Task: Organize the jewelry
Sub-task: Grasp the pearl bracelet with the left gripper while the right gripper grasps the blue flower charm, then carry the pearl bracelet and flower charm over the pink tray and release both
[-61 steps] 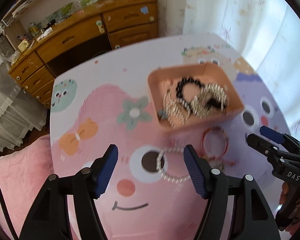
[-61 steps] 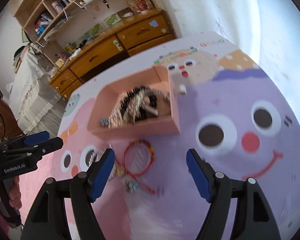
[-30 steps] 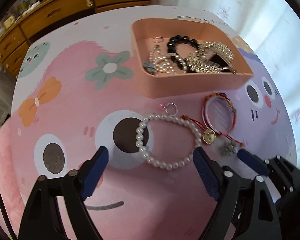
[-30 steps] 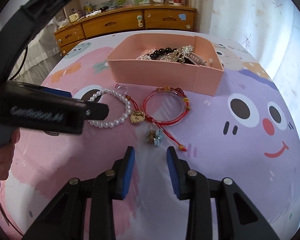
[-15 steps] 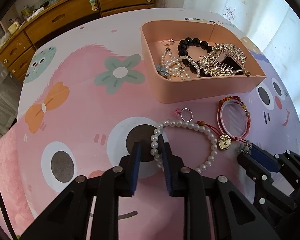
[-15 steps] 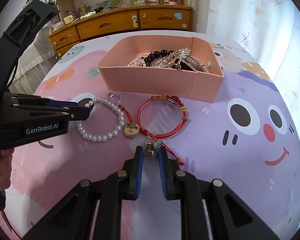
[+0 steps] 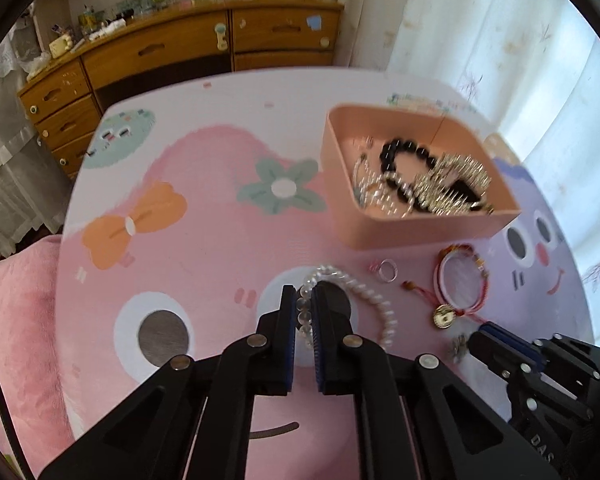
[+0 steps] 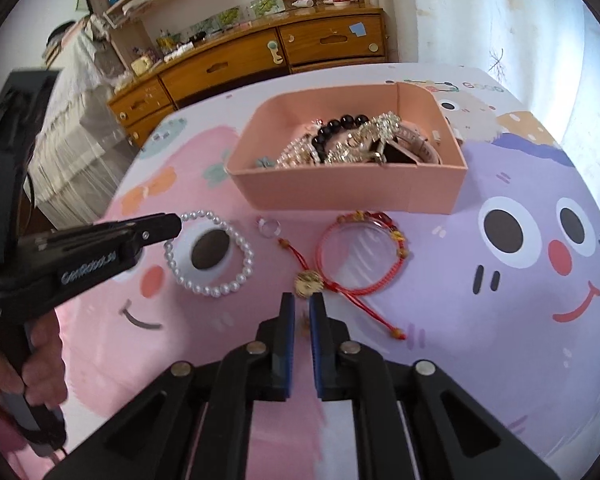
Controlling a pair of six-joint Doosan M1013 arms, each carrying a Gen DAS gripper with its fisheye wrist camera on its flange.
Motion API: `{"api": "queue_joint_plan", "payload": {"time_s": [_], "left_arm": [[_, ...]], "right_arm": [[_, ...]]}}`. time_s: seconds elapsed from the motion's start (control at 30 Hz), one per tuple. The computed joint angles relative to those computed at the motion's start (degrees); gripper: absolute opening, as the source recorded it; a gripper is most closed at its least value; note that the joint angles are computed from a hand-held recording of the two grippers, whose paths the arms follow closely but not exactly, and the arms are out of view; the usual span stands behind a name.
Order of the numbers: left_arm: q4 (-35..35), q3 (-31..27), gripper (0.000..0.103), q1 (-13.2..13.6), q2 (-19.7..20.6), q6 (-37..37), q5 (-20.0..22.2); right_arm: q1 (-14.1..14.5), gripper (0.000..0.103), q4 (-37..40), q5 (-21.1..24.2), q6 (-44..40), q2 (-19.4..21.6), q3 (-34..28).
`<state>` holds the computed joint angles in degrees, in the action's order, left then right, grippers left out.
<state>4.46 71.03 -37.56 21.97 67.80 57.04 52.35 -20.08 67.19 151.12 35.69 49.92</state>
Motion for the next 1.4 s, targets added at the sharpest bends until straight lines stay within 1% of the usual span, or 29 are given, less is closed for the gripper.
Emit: {"api": "queue_joint_plan", "payload": {"time_s": [0.07, 0.23, 0.33, 0.4, 0.5, 0.57, 0.67, 0.73, 0.93, 1.13, 1.23, 1.33, 1.4], "left_arm": [[0.26, 0.35, 0.005, -0.02, -0.75, -0.14, -0.92], [1.98, 0.72, 0.005, -0.27, -1.95, -2.18, -1.9], [3.25, 0.72, 0.005, -0.4, -2.57, -4.13, -3.01], [3.59, 0.76, 0.005, -0.45, -2.89, -5.52, -3.59], [2.9, 1.16, 0.005, -0.39, -3.64, -7.1, -5.37], [2.82, 0.99, 0.005, -0.44, -3.84, -7.7, -5.44], [3.8, 0.59, 0.005, -0.67, -3.94, -8.51, -4.82], [4.5, 0.54, 0.005, -0.78, -4.03, -9.14, -4.5], [4.96, 0.65, 0.005, -0.5, -4.14, -10.24, -3.7], [5.22, 0.79, 0.005, -0.33, -4.26, -9.71, -3.77], [4.95, 0.72, 0.005, -0.28, -4.21, -9.11, -3.94], [4.27, 0.74, 0.005, -0.18, -4.24, -8.65, -4.45], [3.91, 0.69, 0.005, -0.16, -4.26, -8.09, -4.71]], "right_arm": [[-0.11, 0.007, 0.22, -0.72, 0.15, -0.08, -0.08], [-0.44, 0.007, 1.98, -0.5, -1.63, -0.24, 0.27], [-0.73, 0.011, 3.01, 0.42, -1.87, -0.4, 0.91], [-1.36, 0.019, 5.97, 1.76, -3.92, -0.12, 0.73], [-1.32, 0.027, 6.17, 2.24, -4.66, -0.37, 1.31], [-1.19, 0.031, 6.35, 3.09, -5.39, -0.37, 1.22], [-0.94, 0.031, 6.62, 4.01, -7.2, -0.1, 0.71], [-0.82, 0.031, 6.86, 3.73, -8.47, -0.06, 0.83], [0.08, 0.031, 4.84, 5.38, -12.26, 0.75, -0.37], [0.48, 0.031, 5.73, 3.65, -13.22, -0.24, 0.84], [0.74, 0.031, 5.6, 4.96, -13.67, 0.18, 0.23], [1.05, 0.031, 3.9, 6.59, -13.58, 0.82, -0.66], [1.15, 0.031, 3.5, 6.2, -13.43, 0.84, -0.62]]}}
